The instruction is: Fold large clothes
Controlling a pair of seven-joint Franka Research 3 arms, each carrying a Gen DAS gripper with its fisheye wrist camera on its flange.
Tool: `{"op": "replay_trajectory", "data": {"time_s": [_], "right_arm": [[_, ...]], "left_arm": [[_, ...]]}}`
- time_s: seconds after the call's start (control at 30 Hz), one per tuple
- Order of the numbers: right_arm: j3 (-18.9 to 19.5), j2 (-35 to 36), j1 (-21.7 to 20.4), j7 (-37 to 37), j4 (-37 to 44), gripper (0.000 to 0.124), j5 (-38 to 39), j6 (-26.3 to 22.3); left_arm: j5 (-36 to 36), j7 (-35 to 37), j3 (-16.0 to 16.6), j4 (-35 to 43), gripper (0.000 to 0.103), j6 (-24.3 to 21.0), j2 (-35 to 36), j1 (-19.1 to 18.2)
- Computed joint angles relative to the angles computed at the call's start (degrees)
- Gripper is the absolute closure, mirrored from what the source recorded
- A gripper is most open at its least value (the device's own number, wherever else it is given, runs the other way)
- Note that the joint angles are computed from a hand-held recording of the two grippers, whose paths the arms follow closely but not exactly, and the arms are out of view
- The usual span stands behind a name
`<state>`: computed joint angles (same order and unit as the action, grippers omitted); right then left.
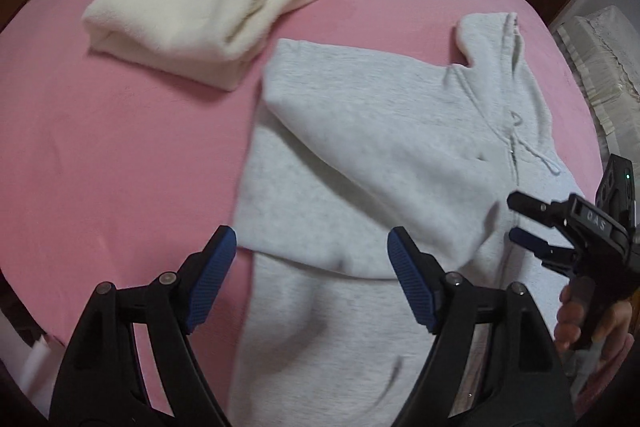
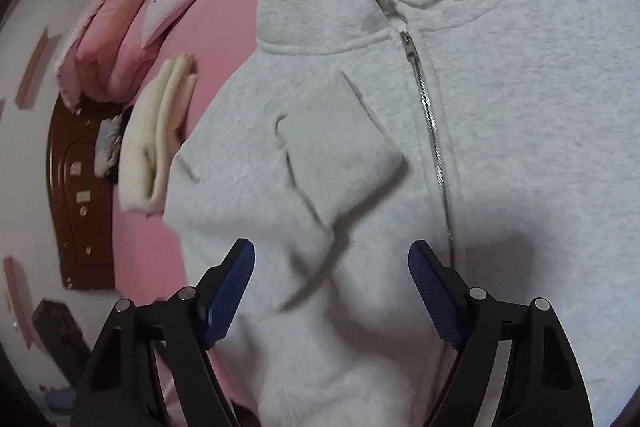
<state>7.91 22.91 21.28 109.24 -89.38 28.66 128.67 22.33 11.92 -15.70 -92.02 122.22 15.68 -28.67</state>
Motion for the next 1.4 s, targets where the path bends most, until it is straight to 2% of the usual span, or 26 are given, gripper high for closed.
{"op": "replay_trajectory", "data": {"time_s": [0.07, 0.13, 0.23, 0.27, 0.4, 0.5, 0.57, 0.73, 0.83, 0.93, 1.0, 1.07, 1.17, 1.23, 1.33, 1.4], "right_arm": [[-0.1, 2.78, 0.91, 0.91, 2.98, 0.051, -0.74, 2.16], [-0.45, 5.52, 1.96, 2.9, 6.53, 0.087, -2.14, 4.07], [1.06, 8.11, 0.84, 3.28, 10.26, 0.112, 1.41, 6.71], [0.23, 7.69, 1.66, 4.35, 10.12, 0.116, 0.17, 9.02], [-4.46, 2.58, 6.08, 12.18, 6.2, 0.116, -9.45, 18.63], [-8.14, -1.45, 9.35, 21.67, 3.51, 0.117, -19.48, 19.25], [-9.03, -3.77, 10.37, 26.21, 1.98, 0.117, -24.77, 16.98], [-6.22, -7.68, 9.56, 28.12, -2.64, 0.117, -30.92, 9.6], [-5.8, -9.82, 10.14, 33.71, -6.78, 0.117, -36.5, 8.99], [-5.76, -10.46, 11.44, 40.43, -7.39, 0.117, -44.48, 6.73], [-6.16, -10.54, 13.36, 45.24, -5.57, 0.117, -53.71, 3.09], [-5.78, -11.07, 13.86, 47.65, -4.4, 0.117, -59.57, -0.34], [-5.17, -10.6, 12.87, 48.69, -1.63, 0.117, -60.88, -4.62], [-4.89, -11.35, 11.92, 47.6, -1.95, 0.117, -61.84, -5.34], [-4.32, -12.41, 10.83, 47.37, -2.95, 0.117, -62.76, -3.15], [-3.91, -13.2, 9.43, 46.06, -4.47, 0.116, -59.15, -2.88]], "left_arm": [[-0.41, 1.98, 0.29, -2.66, 0.027, 1.56, -1.4, 1.29], [-1.14, 4.25, 0.41, -4.22, 0.027, 2.77, -1.82, 2.53], [-3.25, 7.4, 0.48, -5.27, 0.027, 3.97, -1.4, 4.19], [-3.67, 8.15, 0.52, -5.39, 0.027, 3.9, -1.29, 4.49], [-5.23, 11.27, 0.71, -3.81, 0.027, 4.02, 1.85, 5.36], [-6.45, 13.3, 0.81, -2.85, 0.027, 4.76, 3.68, 5.69], [-7.3, 14.36, 0.82, -2.48, 0.027, 4.73, 4.39, 5.82], [-8.33, 17.26, 0.89, -1.21, 0.027, 2.75, 6.12, 5.79], [-8.86, 17.91, 0.9, -2.05, 0.027, 3.31, 5.76, 5.84], [-10.42, 18.84, 0.47, -2.99, 0.027, 4.39, 5.12, 6.24], [-11.96, 20.3, -0.07, -2.74, 0.027, 5.61, 5.38, 6.53], [-12.25, 21.31, -0.26, -1.76, 0.027, 5.12, 5.56, 6.13], [-11.79, 22.52, -0.16, 0.55, 0.027, 2.99, 6.63, 5.24], [-11.72, 22.88, -0.11, 0.77, 0.027, 2.69, 6.5, 4.91], [-11.87, 22.74, 0.03, 0.92, 0.027, 2.78, 6.54, 4.67], [-12.16, 22.39, -0.02, 0.94, 0.027, 2.07, 6.43, 4.48]]}}
